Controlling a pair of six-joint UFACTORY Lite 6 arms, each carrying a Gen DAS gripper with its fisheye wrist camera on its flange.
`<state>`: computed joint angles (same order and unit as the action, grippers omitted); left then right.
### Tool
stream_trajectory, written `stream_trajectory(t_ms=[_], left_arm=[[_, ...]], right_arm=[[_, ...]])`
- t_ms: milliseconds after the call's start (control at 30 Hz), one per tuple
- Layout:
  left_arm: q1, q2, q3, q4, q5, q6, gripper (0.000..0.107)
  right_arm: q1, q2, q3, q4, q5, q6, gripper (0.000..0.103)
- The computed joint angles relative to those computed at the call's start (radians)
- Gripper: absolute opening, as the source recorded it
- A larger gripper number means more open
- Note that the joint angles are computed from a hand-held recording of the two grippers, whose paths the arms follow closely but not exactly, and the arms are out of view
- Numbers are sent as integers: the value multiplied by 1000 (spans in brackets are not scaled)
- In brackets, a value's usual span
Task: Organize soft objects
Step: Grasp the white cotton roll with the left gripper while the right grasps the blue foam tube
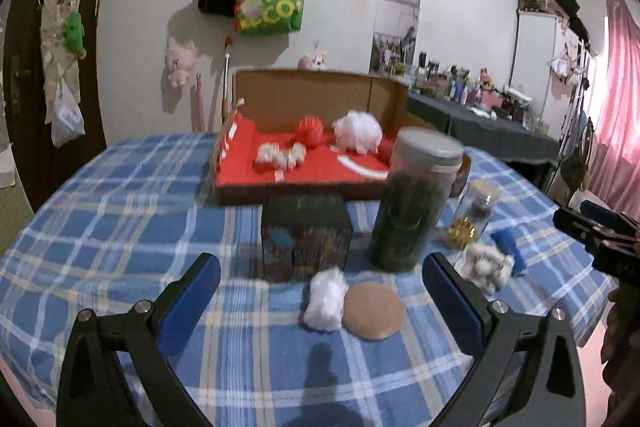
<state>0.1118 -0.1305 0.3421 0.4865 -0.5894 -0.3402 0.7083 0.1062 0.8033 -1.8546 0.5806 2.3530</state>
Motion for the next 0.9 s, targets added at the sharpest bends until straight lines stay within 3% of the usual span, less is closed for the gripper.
stream_trajectory(t_ms=[433,633,733,833,900], left_arm=[[13,219,101,-44,1,45,102],[5,303,169,-38,40,47,81],[0,346,206,-18,54,32,72],[-4,392,249,22,74,-3,56],[4,416,272,93,76,-62,48]], right_arm=[[-104,108,11,-118,-105,143,98],[-155,185,72,-181,-164,185,97],[-168,234,125,-145,-179,129,81],[-193,289,174,-118,-219,94,60],[-210,304,181,-156,-252,128,38]])
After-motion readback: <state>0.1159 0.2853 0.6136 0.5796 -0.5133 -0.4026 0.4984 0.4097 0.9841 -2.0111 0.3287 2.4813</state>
